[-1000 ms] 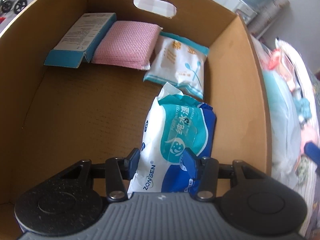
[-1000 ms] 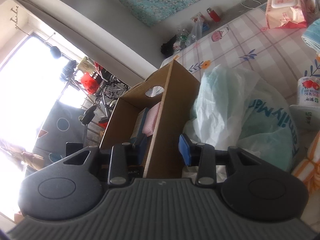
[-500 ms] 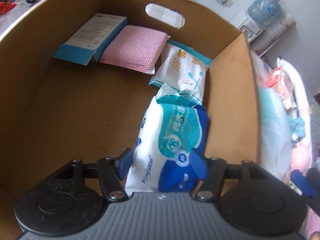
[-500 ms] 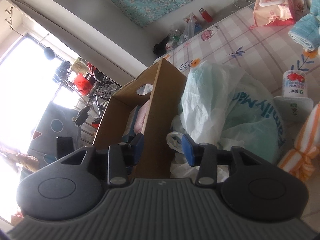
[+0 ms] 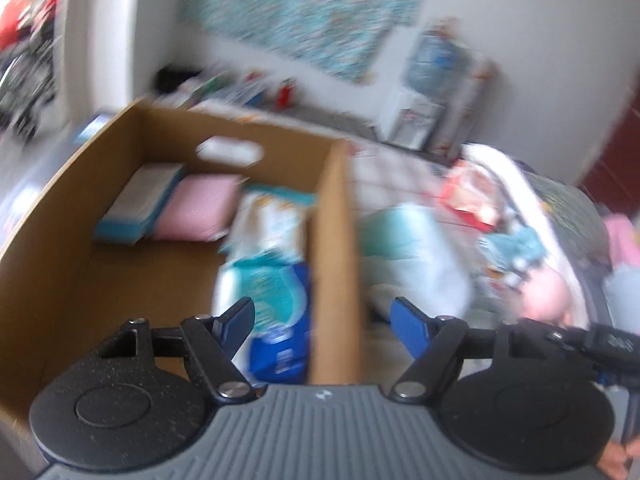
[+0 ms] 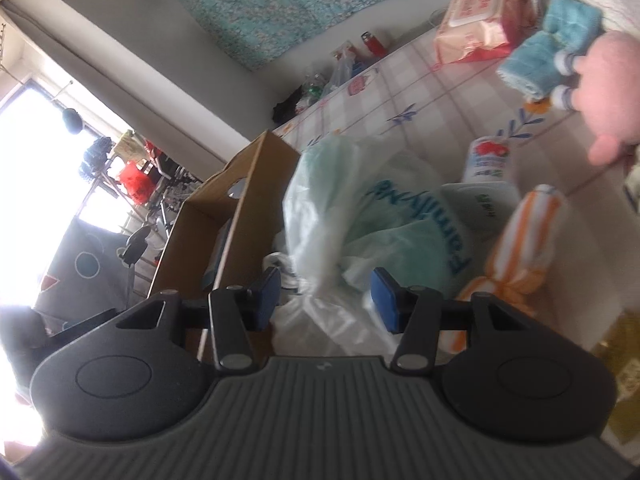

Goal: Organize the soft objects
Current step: 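Move the right tool back to the pile toward the pink plush pig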

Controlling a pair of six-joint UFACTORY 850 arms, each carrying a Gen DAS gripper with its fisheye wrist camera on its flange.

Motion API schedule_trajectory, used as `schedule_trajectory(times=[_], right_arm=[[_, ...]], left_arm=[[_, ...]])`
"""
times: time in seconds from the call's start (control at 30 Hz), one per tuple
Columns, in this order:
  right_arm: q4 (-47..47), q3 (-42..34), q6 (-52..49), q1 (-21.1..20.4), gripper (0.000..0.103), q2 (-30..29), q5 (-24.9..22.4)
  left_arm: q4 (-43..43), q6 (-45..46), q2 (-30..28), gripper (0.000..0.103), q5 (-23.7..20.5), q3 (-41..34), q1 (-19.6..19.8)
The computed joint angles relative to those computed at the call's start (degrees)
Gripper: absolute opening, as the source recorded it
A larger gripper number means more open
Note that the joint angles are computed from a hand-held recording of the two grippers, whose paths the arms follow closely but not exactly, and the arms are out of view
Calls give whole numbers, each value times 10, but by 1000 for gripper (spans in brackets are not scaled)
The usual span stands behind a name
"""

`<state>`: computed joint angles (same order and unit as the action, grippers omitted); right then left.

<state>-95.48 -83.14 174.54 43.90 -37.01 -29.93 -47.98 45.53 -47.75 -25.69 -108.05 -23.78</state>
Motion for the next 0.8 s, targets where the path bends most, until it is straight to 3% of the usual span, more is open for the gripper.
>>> schedule_trajectory(times=[0.17, 0.37, 0.5, 0.57, 0.8], right_arm=[[11, 72, 22, 6, 50, 50, -56], [95, 142, -47, 8, 50, 112, -129], [135, 199, -75, -4, 52, 160, -163], [145, 231, -65, -20, 52, 185, -159], [115, 314, 8, -90, 52, 224, -59]], left_arm=[[-53, 117, -8, 76, 15, -18, -43], [-66, 137, -54, 75, -34, -82, -91], [-72, 168, -81, 68, -8, -103, -132], [-55, 158, -104, 64, -10, -128, -148], [46, 79, -184, 48, -57, -231, -184]])
